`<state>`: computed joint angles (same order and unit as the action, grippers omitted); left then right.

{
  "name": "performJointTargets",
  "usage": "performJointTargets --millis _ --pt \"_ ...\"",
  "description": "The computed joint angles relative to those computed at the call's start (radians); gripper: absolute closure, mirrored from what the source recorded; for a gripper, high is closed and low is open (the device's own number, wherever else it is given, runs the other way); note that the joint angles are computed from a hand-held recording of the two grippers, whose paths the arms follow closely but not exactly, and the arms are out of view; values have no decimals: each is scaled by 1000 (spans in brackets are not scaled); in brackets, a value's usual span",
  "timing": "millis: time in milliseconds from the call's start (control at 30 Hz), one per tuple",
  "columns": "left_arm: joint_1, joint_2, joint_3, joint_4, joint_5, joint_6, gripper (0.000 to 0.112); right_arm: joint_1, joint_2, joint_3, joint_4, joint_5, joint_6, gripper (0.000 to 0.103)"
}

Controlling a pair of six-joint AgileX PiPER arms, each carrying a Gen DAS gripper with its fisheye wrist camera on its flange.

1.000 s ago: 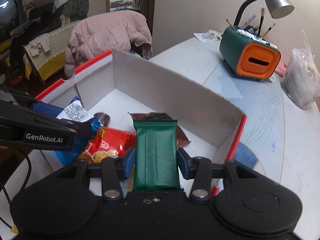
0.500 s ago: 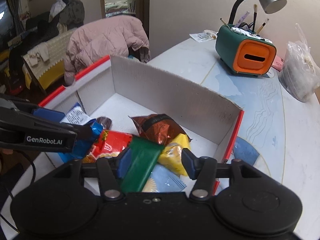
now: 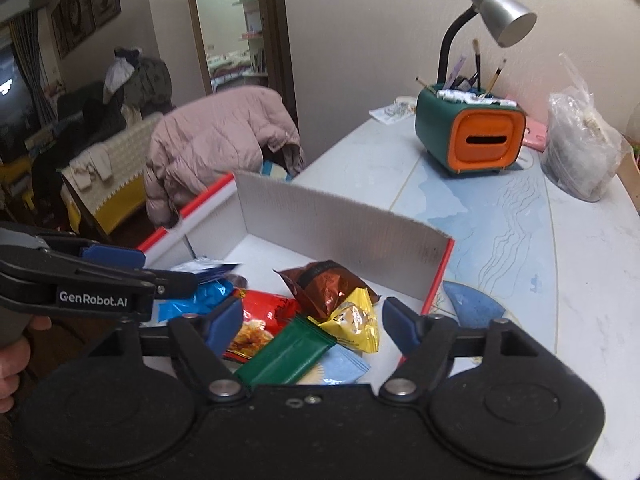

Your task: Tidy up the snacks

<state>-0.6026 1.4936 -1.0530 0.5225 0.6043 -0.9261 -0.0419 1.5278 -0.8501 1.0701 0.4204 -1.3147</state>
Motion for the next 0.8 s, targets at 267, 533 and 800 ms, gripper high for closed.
performJointTargets --millis 267,533,800 --pt "-91 -79 18 44 51 -75 40 -98 -143 98 167 92 -148 13" --pt "-195 -161 50 100 110 -182 34 -188 -281 186 219 174 -172 6" --pt "-276 -212 70 148 164 -266 25 -276 -391 256 228 237 -160 0"
